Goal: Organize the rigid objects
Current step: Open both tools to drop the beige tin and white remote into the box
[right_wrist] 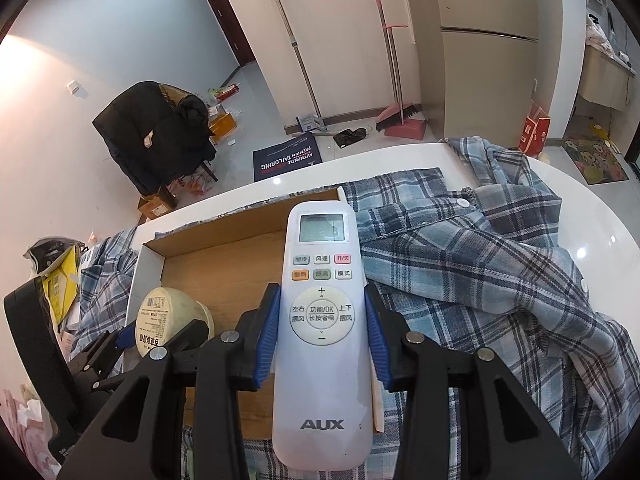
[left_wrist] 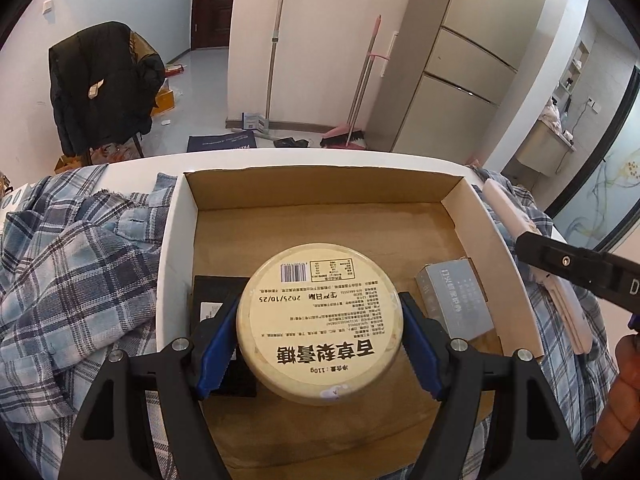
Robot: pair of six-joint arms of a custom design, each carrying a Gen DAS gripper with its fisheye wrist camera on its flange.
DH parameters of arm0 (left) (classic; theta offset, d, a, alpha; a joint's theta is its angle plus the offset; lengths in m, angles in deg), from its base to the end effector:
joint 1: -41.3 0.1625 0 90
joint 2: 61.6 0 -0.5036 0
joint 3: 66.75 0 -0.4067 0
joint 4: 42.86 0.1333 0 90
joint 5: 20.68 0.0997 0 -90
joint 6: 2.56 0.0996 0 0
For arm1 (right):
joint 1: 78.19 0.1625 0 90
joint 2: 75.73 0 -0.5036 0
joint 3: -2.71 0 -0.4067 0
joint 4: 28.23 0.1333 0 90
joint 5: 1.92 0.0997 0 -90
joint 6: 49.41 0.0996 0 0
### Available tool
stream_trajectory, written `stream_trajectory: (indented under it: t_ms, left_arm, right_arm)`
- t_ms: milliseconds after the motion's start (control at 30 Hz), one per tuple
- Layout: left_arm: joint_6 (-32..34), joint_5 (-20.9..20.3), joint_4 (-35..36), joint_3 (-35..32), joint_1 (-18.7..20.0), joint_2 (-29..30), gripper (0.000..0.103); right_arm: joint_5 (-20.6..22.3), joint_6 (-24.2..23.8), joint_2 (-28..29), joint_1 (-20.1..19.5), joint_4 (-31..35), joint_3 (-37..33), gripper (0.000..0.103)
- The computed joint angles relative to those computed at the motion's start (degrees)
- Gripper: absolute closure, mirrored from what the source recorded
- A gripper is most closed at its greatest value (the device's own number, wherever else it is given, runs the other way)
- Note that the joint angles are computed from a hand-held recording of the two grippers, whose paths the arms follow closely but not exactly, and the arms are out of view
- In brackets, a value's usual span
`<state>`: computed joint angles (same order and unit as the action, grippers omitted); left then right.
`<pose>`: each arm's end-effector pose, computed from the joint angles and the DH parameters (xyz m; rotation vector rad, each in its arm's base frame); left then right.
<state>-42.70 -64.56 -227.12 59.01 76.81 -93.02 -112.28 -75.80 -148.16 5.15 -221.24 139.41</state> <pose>-0.2867 -0.4565 -0.0497 0.3111 2.4650 -0.7763 0.0441 -0.4731 0.2658 0.2755 -2.5146 0.7220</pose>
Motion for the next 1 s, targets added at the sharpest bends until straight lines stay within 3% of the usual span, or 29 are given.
stream_trajectory:
  t_ms: [267,467,567,633,700,800,900,1000]
  left_arm:
    - [1.06,0.50,-3.66,1.14,-0.67,-0.42,0.024]
    - [2.11,5.39,-8.95,3.07,-3.27,-0.96,0.019]
    - [2.36,12.63,-9.71,4.41,-5.86,-1.76,0.019]
    - [3.78,21.35,-14.33,5.86,-8.55,-0.63,0.018]
    - [5.80,25.63,-19.41,6.82,-9.97,0.15,0.012]
    - [9.02,24.14,-26.24,7.74,-10.15,-0.08,0.012]
    - [5.72,22.43,-23.39,8.57,-9.45,-2.05,0.012]
    - [3.95,24.58,-23.01,8.95,-9.60,-2.18,0.012]
  right_arm:
    - [1.77,-0.01,0.68,-1.12,-0.16,-0.07,0.064]
    - [4.06,0.80,0.11,-1.76,1.32,0.05,0.064]
    - [7.45,-2.15,1.66,-1.76,-4.34,2.04,0.064]
    - [8.53,-4.66,2.98,-1.38,-3.88,2.42,0.064]
    - [9.99,-3.75,3.58,-1.75,-2.30,2.52,0.064]
    - [11.06,-2.69,4.73,-2.34,-0.36,2.32,0.064]
    - [10.39,-4.53,6.74,-2.06,-2.84,2.98,0.064]
    - [10.11,-4.20,7.70,-1.96,-5.01,3.26,0.064]
